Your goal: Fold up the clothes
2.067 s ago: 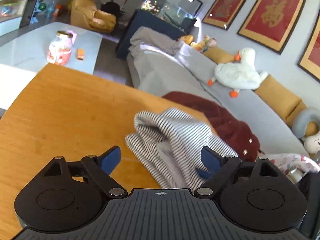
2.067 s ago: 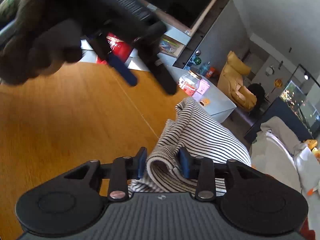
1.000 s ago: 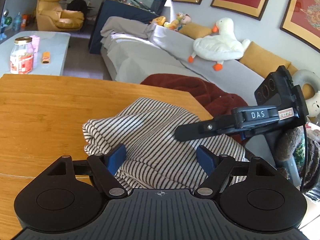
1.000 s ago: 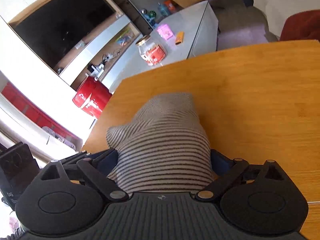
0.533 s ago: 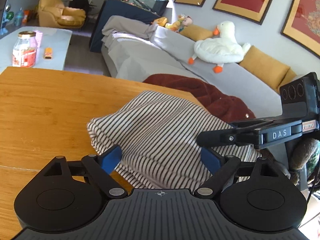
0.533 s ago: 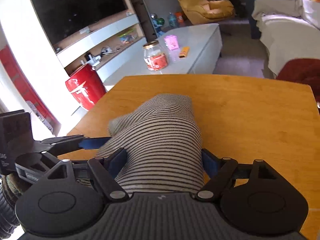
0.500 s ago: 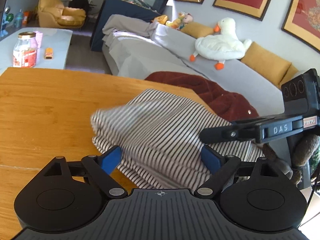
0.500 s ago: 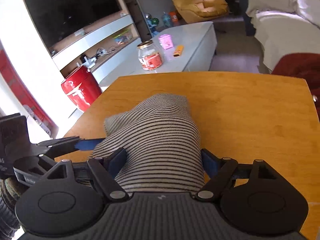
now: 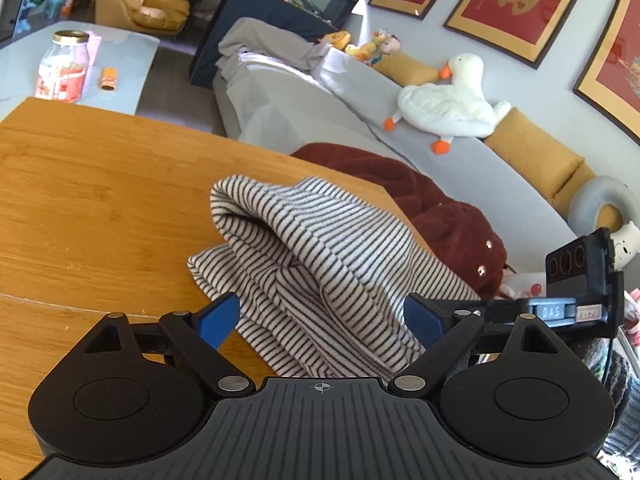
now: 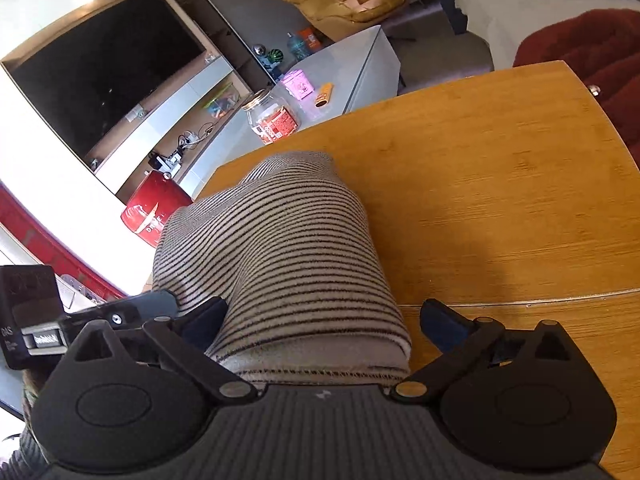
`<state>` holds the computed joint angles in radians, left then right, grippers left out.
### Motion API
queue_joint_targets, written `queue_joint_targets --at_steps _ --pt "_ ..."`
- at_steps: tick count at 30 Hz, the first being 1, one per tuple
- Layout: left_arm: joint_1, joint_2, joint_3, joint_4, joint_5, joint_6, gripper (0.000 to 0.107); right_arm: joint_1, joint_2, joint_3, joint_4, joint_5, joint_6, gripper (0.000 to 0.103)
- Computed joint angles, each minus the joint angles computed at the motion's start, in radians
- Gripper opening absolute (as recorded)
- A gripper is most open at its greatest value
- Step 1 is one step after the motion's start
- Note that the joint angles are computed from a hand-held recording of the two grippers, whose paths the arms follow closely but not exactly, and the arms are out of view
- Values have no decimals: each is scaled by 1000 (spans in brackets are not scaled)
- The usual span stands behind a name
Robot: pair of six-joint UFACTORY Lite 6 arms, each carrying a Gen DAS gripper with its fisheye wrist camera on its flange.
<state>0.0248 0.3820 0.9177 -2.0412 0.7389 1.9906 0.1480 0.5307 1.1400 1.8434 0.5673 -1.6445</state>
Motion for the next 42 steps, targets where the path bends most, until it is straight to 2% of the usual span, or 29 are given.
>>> queue_joint_targets --at_steps 2,8,12,20,24,26,28,30,33,39,42 --pt "6 -15 -9 27 19 -39 94 12 -7 -11 28 -12 -32 102" --pt "-3 23 15 97 39 -147 89 -5 -3 -22 -18 66 -3 99" --pt "-2 46 8 88 18 -157 87 2 -18 -40 4 56 -27 96" --pt "19 22 -49 78 53 -137 87 5 -15 -48 24 76 -30 94" --pt "28 45 -31 86 75 -153 87 10 -99 -102 57 108 -66 64" --pt "28 46 -26 86 82 -154 89 13 -165 -151 82 147 -135 64" --pt "18 39 -25 80 66 -146 89 50 -212 -176 101 105 -209 64" --pt "5 31 -26 70 35 -136 85 101 -231 -183 131 9 -277 64" --pt "-10 19 -32 60 -5 -126 85 156 -216 -179 193 -101 -339 65" --pt "-8 -77 -87 18 -39 -76 91 184 -231 -222 345 -139 -482 67" --pt "-2 -161 -122 -21 -49 -55 93 235 -248 -234 511 -202 -646 68"
